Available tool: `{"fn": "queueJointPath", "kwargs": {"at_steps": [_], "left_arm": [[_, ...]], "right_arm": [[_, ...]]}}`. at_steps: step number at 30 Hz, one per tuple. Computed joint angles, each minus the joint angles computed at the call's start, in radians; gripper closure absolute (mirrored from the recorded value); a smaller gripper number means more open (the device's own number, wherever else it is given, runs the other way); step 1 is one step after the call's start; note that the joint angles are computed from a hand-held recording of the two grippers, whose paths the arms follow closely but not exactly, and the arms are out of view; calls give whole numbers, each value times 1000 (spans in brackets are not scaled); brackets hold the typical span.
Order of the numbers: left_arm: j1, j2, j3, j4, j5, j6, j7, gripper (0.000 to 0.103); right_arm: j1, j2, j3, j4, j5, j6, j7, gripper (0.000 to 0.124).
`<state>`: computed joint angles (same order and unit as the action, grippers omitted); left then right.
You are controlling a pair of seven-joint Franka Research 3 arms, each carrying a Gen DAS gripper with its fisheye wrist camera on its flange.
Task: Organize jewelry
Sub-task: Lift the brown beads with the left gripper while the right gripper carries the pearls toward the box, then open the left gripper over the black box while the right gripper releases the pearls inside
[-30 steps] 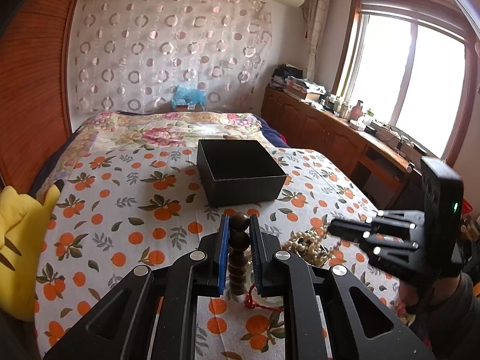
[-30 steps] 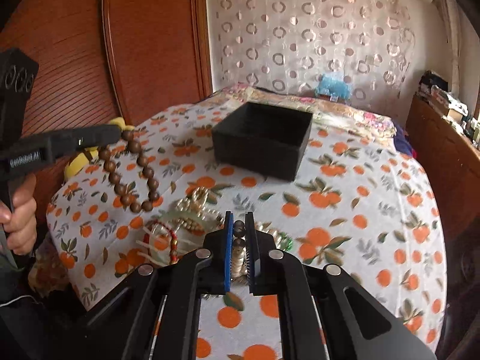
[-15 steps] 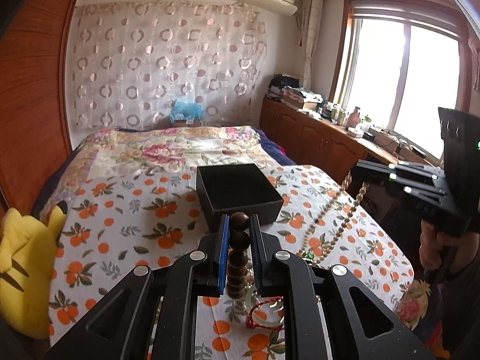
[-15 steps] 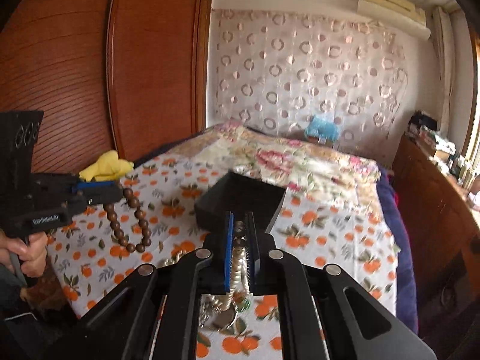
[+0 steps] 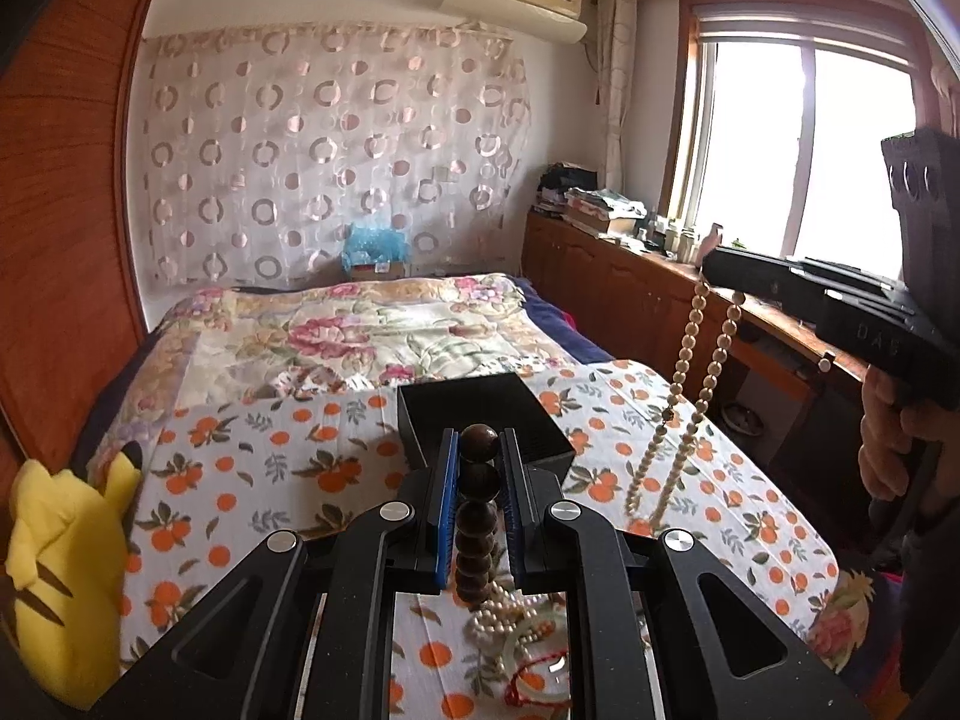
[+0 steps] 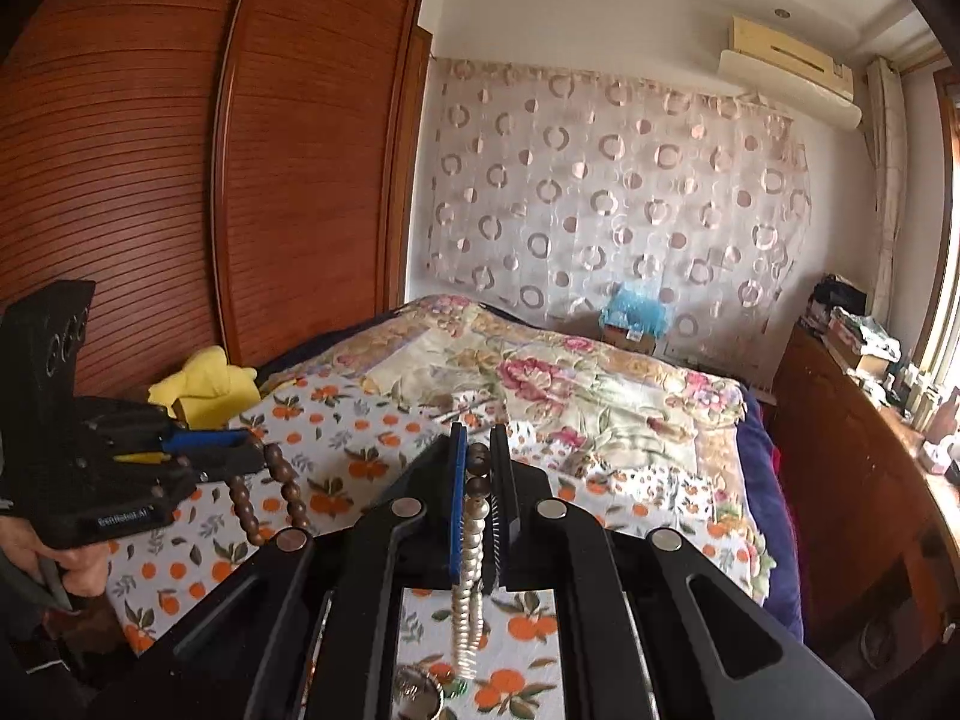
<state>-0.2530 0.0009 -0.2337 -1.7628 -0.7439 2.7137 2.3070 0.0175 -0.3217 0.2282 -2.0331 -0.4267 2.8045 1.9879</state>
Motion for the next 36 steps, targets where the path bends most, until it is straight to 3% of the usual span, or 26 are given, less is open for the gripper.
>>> {"fn": "queueJointPath", "kwargs": {"at_steps": [7, 17, 24, 31, 36], "left_arm": [[9, 77, -25, 106, 113, 6, -79, 91], [23, 177, -69, 244, 293, 2, -198, 91], [18, 272, -89, 359, 426, -29, -291, 91], [-7, 371, -90, 475, 564, -59, -380, 91], [-27, 449, -88, 568, 633, -109, -432, 91]], "right_arm": [[12, 102, -32, 140, -16, -33, -14, 115], [113, 257, -136, 322, 46, -82, -66, 115], [151, 312, -186, 302, 210, -107, -166, 115], [161, 356, -206, 226, 408, -72, -234, 115], [170, 353, -208, 182, 475, -50, -286, 113]]}}
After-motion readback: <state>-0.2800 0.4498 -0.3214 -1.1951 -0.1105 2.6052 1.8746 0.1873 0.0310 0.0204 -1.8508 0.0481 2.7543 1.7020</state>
